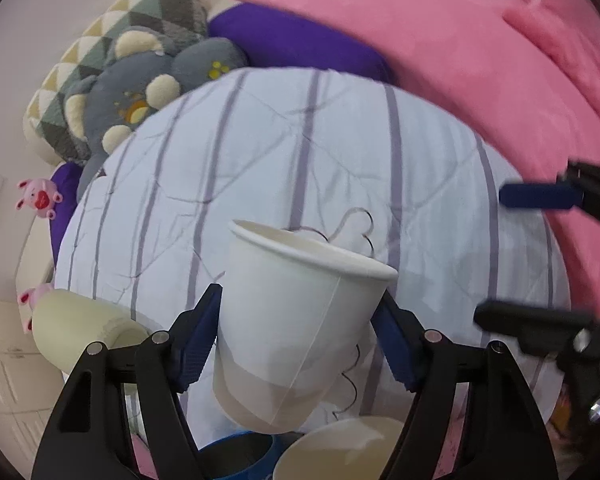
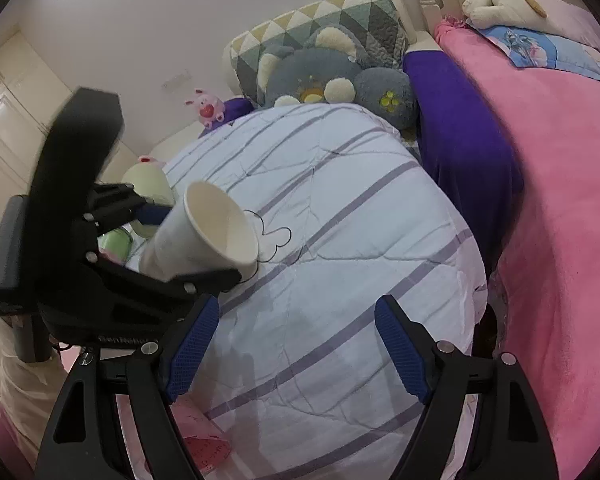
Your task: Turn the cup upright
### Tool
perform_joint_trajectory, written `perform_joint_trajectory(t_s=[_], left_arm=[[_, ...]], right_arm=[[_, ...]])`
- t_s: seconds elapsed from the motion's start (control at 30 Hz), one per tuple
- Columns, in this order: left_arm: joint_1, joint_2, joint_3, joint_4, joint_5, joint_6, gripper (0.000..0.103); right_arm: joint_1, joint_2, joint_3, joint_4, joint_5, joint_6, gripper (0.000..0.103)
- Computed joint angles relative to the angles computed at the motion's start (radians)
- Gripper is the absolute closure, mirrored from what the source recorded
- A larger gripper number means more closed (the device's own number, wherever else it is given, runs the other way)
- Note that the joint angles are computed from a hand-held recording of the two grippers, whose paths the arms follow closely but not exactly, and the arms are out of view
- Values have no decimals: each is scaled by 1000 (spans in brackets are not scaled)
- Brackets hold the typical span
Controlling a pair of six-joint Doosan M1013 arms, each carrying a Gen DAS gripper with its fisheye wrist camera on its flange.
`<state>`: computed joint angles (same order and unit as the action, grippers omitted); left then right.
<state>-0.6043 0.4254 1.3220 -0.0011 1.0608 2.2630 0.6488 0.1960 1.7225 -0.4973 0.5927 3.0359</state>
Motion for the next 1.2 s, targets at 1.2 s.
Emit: perform_joint_trajectory(t_s=[1.2], left_arm=[[193, -202, 207, -327, -303, -52, 0]], right_arm=[[107, 52, -174, -120, 252, -29, 22]])
